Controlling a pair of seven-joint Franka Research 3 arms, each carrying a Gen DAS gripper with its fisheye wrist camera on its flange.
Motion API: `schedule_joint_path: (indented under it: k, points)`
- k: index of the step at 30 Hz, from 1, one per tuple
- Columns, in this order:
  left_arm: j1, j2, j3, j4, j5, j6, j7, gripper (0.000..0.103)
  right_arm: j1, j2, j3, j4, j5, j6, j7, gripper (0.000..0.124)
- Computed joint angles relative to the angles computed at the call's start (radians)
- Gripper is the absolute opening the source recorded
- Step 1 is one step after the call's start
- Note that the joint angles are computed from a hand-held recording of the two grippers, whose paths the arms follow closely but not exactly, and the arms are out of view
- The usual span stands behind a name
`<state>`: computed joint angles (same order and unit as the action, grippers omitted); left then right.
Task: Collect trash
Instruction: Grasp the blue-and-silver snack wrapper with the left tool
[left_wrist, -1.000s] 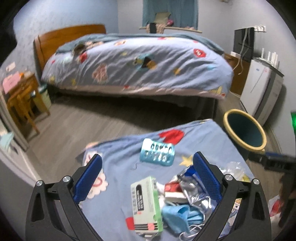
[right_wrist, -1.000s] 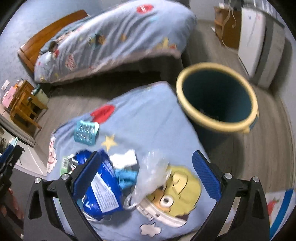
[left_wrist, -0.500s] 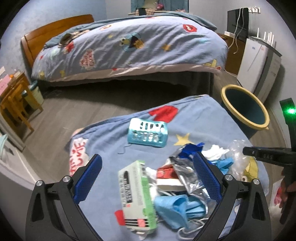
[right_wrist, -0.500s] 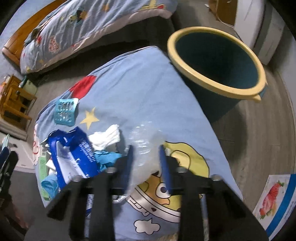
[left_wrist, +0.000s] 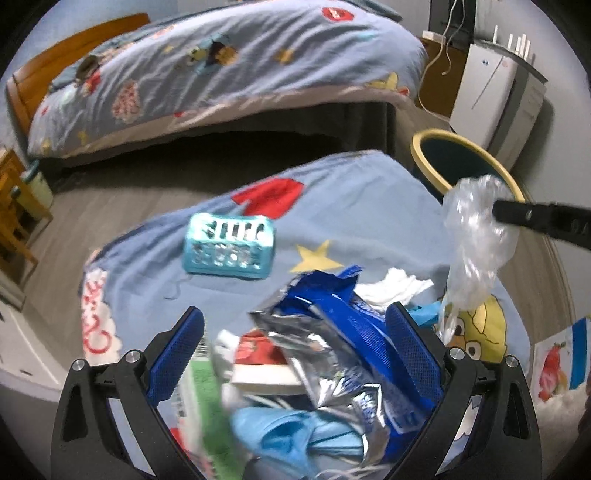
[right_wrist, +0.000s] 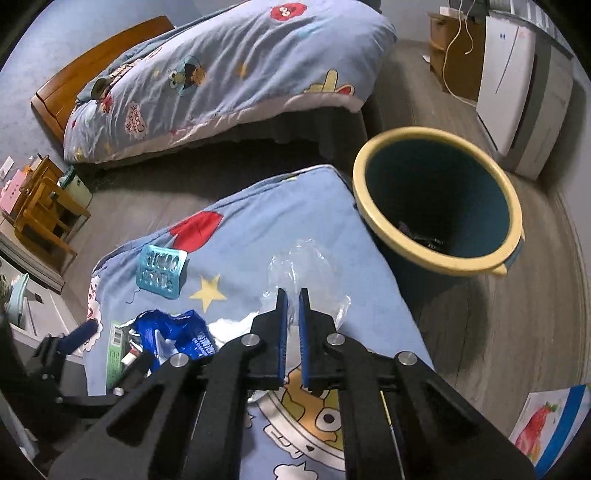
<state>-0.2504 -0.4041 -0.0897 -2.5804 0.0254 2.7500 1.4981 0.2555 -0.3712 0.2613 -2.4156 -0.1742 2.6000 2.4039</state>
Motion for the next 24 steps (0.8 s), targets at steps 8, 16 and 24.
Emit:
schedule_joint_path:
  k: [8,16,24]
  points:
    - [-0.008,0.074,-0.003,0.041,-0.041,-0.035,0.009,0.097,0.004,0.006,-0.022,-0.007,0.036,0.035,-0.021,0.005]
    - [-0.007,0.084,-0.005,0.056,-0.108,-0.058,0.043,0.071,0.004,0.009,-0.022,-0.003,0.059,0.058,-0.047,0.005]
    - [-0.020,0.055,0.011,0.054,-0.144,-0.038,0.069,0.058,-0.011,-0.013,-0.013,-0.009,0.062,0.070,-0.042,0.005]
